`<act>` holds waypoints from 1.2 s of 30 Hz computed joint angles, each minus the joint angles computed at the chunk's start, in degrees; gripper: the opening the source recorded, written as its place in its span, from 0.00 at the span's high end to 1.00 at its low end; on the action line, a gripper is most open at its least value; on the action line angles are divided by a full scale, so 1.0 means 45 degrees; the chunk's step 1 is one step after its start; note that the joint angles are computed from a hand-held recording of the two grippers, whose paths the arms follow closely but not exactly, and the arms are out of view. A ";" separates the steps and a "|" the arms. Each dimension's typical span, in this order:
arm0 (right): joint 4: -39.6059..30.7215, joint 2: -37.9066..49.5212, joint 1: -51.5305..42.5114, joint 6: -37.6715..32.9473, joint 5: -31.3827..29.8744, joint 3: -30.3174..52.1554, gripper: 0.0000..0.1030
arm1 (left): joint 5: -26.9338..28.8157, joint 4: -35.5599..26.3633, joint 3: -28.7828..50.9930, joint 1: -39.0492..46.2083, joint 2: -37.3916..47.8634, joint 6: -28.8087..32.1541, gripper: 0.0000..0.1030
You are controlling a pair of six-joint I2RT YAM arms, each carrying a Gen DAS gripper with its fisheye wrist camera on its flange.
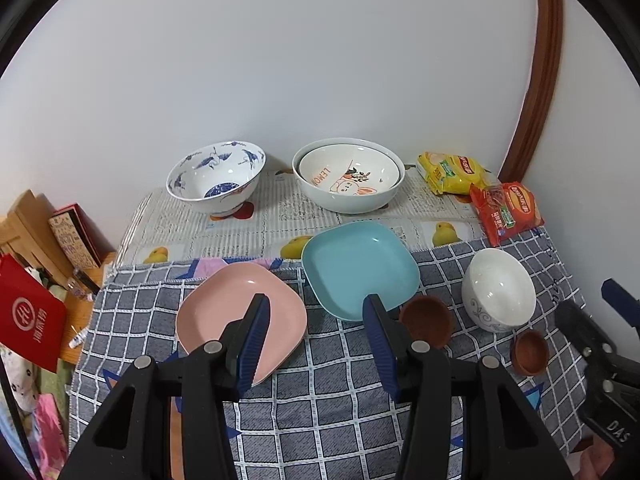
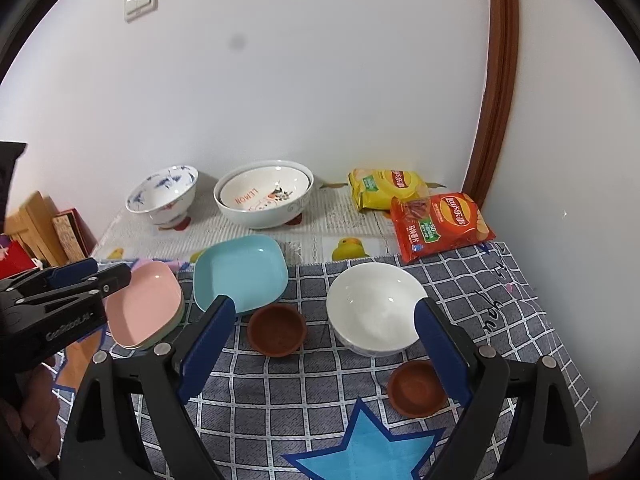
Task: Organize plates and bowls
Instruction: 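Move both grippers to the teal plate rim and close on it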
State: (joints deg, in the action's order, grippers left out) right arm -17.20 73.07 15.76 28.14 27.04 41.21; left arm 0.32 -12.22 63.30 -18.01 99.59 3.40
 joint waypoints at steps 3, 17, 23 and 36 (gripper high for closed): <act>0.0324 -0.0627 -0.0268 -0.0048 -0.0456 -0.0511 0.13 | -0.0424 0.0247 -0.0239 -0.0302 -0.0234 -0.0089 0.55; 0.0678 0.0254 -0.1300 -0.0577 -0.1537 -0.0238 0.13 | -0.0944 0.0755 0.0497 -0.0579 0.0662 -0.0505 0.55; 0.1122 0.1597 -0.1481 -0.0965 -0.1921 0.0313 0.13 | -0.0316 0.1109 0.1476 -0.0395 0.1963 -0.1031 0.55; 0.2548 0.5528 -0.1971 -0.1302 -0.3480 0.2195 0.16 | 0.0211 -0.0209 0.4234 0.0205 0.5093 -0.0676 0.55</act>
